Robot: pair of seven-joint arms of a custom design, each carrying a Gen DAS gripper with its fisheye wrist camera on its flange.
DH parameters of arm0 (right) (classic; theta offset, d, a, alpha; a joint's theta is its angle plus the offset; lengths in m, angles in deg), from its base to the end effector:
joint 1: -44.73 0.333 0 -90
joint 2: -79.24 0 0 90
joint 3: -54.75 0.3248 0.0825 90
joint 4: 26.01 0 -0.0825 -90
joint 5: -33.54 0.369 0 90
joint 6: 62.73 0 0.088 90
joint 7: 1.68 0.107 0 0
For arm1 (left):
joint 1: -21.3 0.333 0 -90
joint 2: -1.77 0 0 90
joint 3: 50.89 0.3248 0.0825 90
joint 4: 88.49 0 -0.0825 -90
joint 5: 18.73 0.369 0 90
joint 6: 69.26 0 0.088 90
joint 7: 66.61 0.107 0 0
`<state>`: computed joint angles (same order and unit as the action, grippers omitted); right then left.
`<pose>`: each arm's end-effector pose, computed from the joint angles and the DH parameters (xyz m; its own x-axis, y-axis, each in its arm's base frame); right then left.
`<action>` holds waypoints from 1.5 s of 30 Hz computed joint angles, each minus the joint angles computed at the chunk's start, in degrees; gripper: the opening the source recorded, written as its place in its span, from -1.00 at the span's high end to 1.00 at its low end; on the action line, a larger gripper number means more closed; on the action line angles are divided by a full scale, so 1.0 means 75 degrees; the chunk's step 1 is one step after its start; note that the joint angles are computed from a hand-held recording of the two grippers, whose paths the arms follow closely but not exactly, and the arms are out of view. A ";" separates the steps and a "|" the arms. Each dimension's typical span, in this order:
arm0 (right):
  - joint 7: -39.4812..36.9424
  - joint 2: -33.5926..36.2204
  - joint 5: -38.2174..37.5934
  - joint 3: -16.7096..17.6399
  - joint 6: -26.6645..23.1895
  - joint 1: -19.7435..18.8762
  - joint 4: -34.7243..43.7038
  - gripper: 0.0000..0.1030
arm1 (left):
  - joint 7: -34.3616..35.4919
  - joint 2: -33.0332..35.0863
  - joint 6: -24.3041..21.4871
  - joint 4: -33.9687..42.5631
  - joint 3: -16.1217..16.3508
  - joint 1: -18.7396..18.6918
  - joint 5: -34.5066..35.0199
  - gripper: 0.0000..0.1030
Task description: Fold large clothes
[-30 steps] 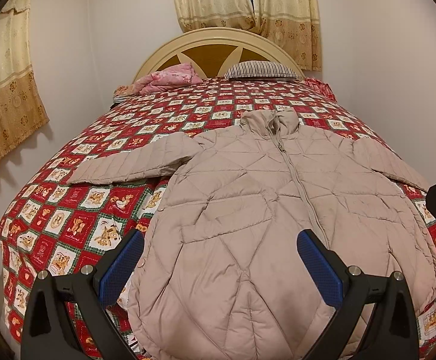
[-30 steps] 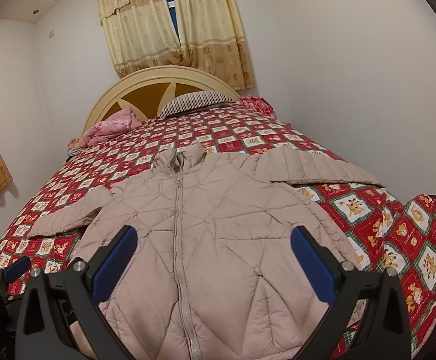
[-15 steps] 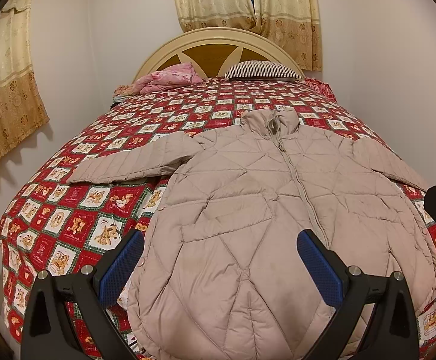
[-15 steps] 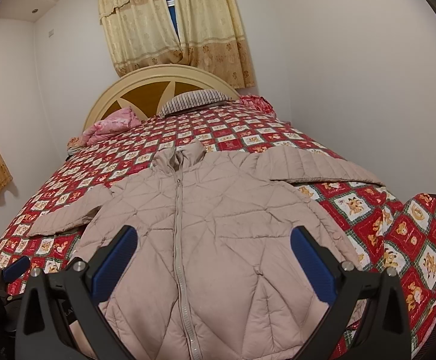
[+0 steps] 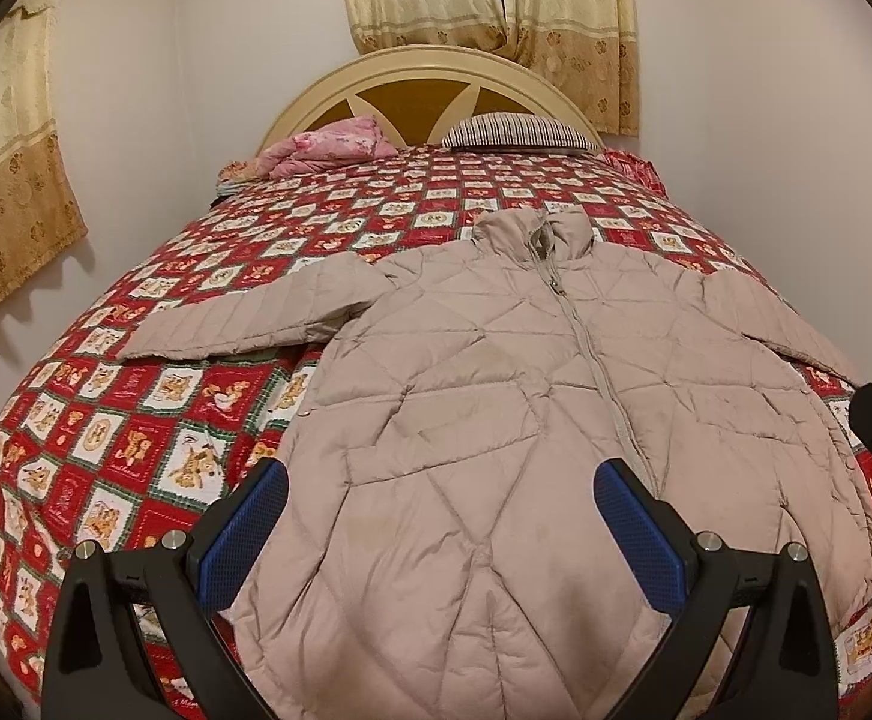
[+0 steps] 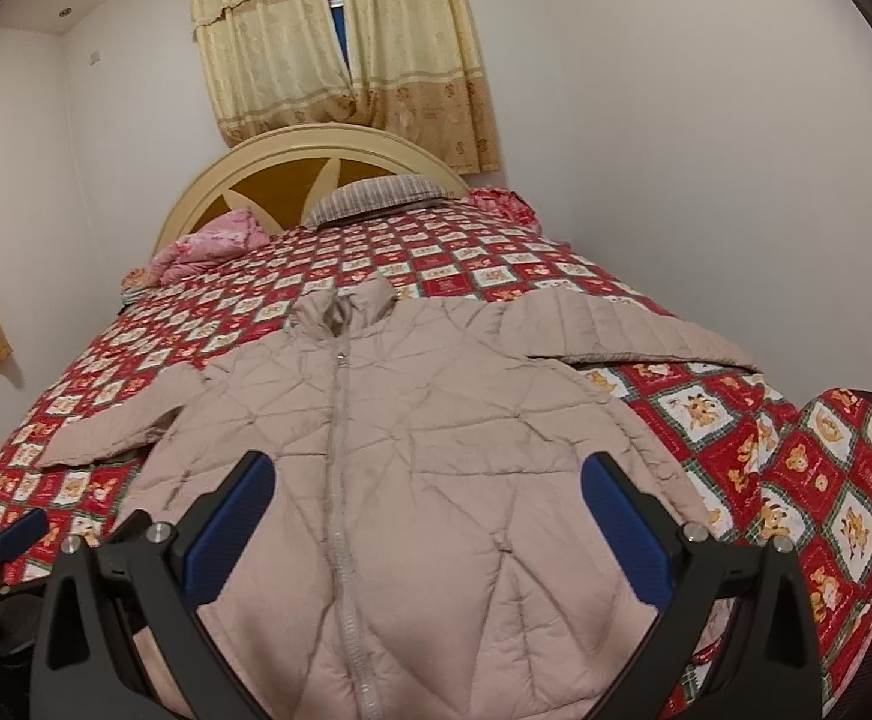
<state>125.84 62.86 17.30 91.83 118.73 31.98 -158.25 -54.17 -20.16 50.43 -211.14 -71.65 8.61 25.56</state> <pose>0.4352 0.2605 0.5783 0.2340 -0.9587 -0.1615 -0.4851 0.0288 -0.8740 0.3887 -0.2462 0.6105 0.4778 -0.8770 -0.0504 -0.5682 -0.2648 -0.7792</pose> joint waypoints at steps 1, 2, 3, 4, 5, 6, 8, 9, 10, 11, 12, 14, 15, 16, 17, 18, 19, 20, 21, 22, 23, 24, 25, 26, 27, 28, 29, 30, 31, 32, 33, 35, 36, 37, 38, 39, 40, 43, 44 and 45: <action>0.0088 0.0009 -0.0074 0.0170 -0.0033 -0.0207 0.0035 -1.00 | 0.0011 0.0055 0.0039 0.0012 0.0028 0.0019 0.0008 -0.98; 0.0218 0.0022 -0.0180 0.0377 -0.0024 -0.0457 0.0044 -1.00 | 0.0031 0.0095 0.0059 0.0029 0.0056 0.0035 0.0008 -0.98; 0.0264 0.0077 -0.0249 0.0459 -0.0056 -0.0572 0.0098 -1.00 | 0.0063 0.0181 0.0115 0.0064 0.0107 0.0066 0.0007 -0.98; 0.0330 0.0144 -0.0355 0.0556 -0.0113 -0.0712 0.0173 -1.00 | 0.0079 0.0234 0.0152 0.0084 0.0138 0.0083 0.0004 -0.98; 0.0502 0.0193 -0.0557 0.0785 -0.0219 -0.0986 0.0256 -1.00 | 0.0103 0.0307 0.0205 0.0111 0.0184 0.0106 -0.0013 -0.98; 0.0590 0.0277 -0.0703 0.0827 -0.0342 -0.1051 0.0361 -1.00 | 0.0138 0.0381 0.0274 0.0141 0.0237 0.0128 -0.0033 -0.98; 0.0714 0.0532 -0.0960 0.0822 -0.0563 -0.1071 0.0576 -1.00 | 0.0214 0.0569 0.0412 0.0240 0.0325 0.0188 -0.0032 -0.98; 0.0814 0.0677 -0.1108 0.0836 -0.0665 -0.1098 0.0700 -1.00 | 0.0238 0.0653 0.0448 0.0292 0.0348 0.0218 0.0004 -0.98; 0.0944 0.0818 -0.1293 0.0863 -0.0748 -0.1141 0.0831 -1.00 | 0.0268 0.0721 0.0485 0.0330 0.0376 0.0245 0.0041 -0.98; 0.1076 0.0942 -0.1487 0.0875 -0.0825 -0.1157 0.0953 -1.00 | 0.0345 0.0851 0.0509 0.0432 0.0416 0.0280 0.0074 -0.98; 0.1178 0.1131 -0.1696 0.0877 -0.0959 -0.1158 0.1132 -1.00 | 0.0395 0.0952 0.0527 0.0511 0.0446 0.0306 0.0114 -0.98; 0.1267 0.1492 -0.1977 0.0796 -0.1176 -0.1060 0.1450 -1.00 | 0.0494 0.1159 0.0572 0.0676 0.0511 0.0353 0.0215 -0.98; 0.1251 0.1650 -0.2039 0.0722 -0.1265 -0.0971 0.1584 -1.00 | 0.0557 0.1258 0.0602 0.0757 0.0551 0.0372 0.0258 -0.98; 0.1220 0.1816 -0.2078 0.0637 -0.1302 -0.0880 0.1707 -1.00 | 0.0646 0.1376 0.0624 0.0861 0.0598 0.0394 0.0292 -0.98; 0.1101 0.1938 -0.2001 0.0530 -0.1297 -0.0775 0.1780 -1.00 | 0.0703 0.1471 0.0639 0.0944 0.0638 0.0411 0.0327 -0.98; 0.0964 0.2106 -0.1876 0.0423 -0.1327 -0.0677 0.1895 -1.00 | 0.0750 0.1585 0.0656 0.1045 0.0682 0.0442 0.0400 -0.98; 0.0945 0.2236 -0.1841 0.0325 -0.1379 -0.0591 0.1990 -1.00 | 0.0783 0.1687 0.0661 0.1136 0.0714 0.0459 0.0473 -0.98; 0.0879 0.2372 -0.1737 0.0231 -0.1490 -0.0506 0.2113 -1.00 | 0.0850 0.1805 0.0669 0.1245 0.0759 0.0482 0.0554 -0.98; 0.0700 0.2517 -0.1484 0.0144 -0.1593 -0.0448 0.2224 -1.00 | 0.0893 0.1909 0.0724 0.1319 0.0809 0.0506 0.0656 -0.98; 0.0594 0.2609 -0.1310 0.0054 -0.1632 -0.0390 0.2282 -1.00 | 0.0926 0.1997 0.0853 0.1359 0.0875 0.0541 0.0792 -0.98; 0.0460 0.2680 -0.1103 -0.0029 -0.1635 -0.0349 0.2310 -1.00 | 0.0916 0.2069 0.1068 0.1356 0.0951 0.0591 0.0984 -0.98; 0.0243 0.2752 -0.0828 -0.0089 -0.1608 -0.0327 0.2332 -1.00 | 0.0839 0.2138 0.1322 0.1325 0.1024 0.0658 0.1262 -0.98; -0.0100 0.2822 -0.0395 -0.0100 -0.1561 -0.0352 0.2332 -1.00 | 0.0736 0.2195 0.1517 0.1293 0.1082 0.0718 0.1522 -0.98; -0.0742 0.2953 0.0477 0.0012 -0.1578 -0.0521 0.2370 -1.00 | 0.0569 0.2260 0.1768 0.1237 0.1155 0.0799 0.1844 -0.98; -0.0933 0.3071 0.0850 -0.0010 -0.1655 -0.0542 0.2462 -1.00 | 0.0401 0.2318 0.1928 0.1198 0.1211 0.0863 0.2100 -0.98; -0.1203 0.3155 0.1323 -0.0002 -0.1653 -0.0637 0.2493 -0.88 | 0.0135 0.2396 0.2022 0.1132 0.1268 0.0940 0.2422 -0.98; -0.1564 0.3251 0.1968 0.0065 -0.1610 -0.0829 0.2516 -0.69 | 0.0106 0.2478 0.2062 0.1123 0.1340 0.0992 0.2398 -0.98; -0.1827 0.3384 0.2461 0.0080 -0.1649 -0.0976 0.2618 -0.62 | 0.0181 0.2543 0.2148 0.1117 0.1414 0.1032 0.2170 -0.98; -0.1941 0.3522 0.2806 0.0015 -0.1752 -0.1061 0.2765 -0.58 | 0.0372 0.2617 0.2349 0.1095 0.1534 0.1099 0.1639 -0.98; -0.1886 0.3655 0.3125 -0.0137 -0.1852 -0.1139 0.2907 -0.58 | 0.0570 0.2664 0.2588 0.1031 0.1649 0.1178 0.1045 -0.98; -0.1779 0.3747 0.3448 -0.0277 -0.1814 -0.1189 0.2979 -0.58 | 0.0714 0.2704 0.2724 0.0980 0.1715 0.1238 0.0597 -0.98; -0.2162 0.3943 0.4527 -0.0146 -0.1668 -0.1550 0.3109 -0.58 | 0.1063 0.2781 0.3011 0.0853 0.1836 0.1366 -0.0334 -0.98; -0.2312 0.4147 0.5171 -0.0061 -0.1585 -0.1788 0.3269 -0.58 | 0.1080 0.2791 0.3173 0.0788 0.1849 0.1402 -0.0485 -0.98; -0.2320 0.4301 0.5590 -0.0080 -0.1562 -0.1880 0.3415 -0.58 | 0.1081 0.2792 0.3231 0.0764 0.1847 0.1426 -0.0515 -0.98; -0.2263 0.4446 0.5893 -0.0169 -0.1569 -0.1900 0.3570 -0.58 | 0.1064 0.2807 0.3144 0.0787 0.1812 0.1417 -0.0453 -0.98; -0.1944 0.4696 0.5981 -0.0465 -0.1734 -0.1763 0.3913 -0.58 | 0.1083 0.2829 0.3063 0.0824 0.1790 0.1408 -0.0431 -0.98; -0.1614 0.4815 0.5910 -0.0829 -0.1837 -0.1530 0.4114 -0.58 | 0.1125 0.2866 0.2948 0.0877 0.1769 0.1392 -0.0422 -0.98; -0.0766 0.5336 0.5281 -0.2053 -0.2336 -0.0708 0.5005 -0.55 | 0.1190 0.2915 0.2781 0.0929 0.1750 0.1354 -0.0418 -0.98; -0.0424 0.5493 0.5109 -0.2458 -0.2504 -0.0434 0.5278 -0.54 | 0.1197 0.2931 0.2781 0.0940 0.1757 0.1352 -0.0415 -0.98; -0.0255 0.5646 0.5116 -0.2693 -0.2650 -0.0285 0.5514 -0.54 | 0.1193 0.2935 0.2790 0.0938 0.1762 0.1349 -0.0414 -0.98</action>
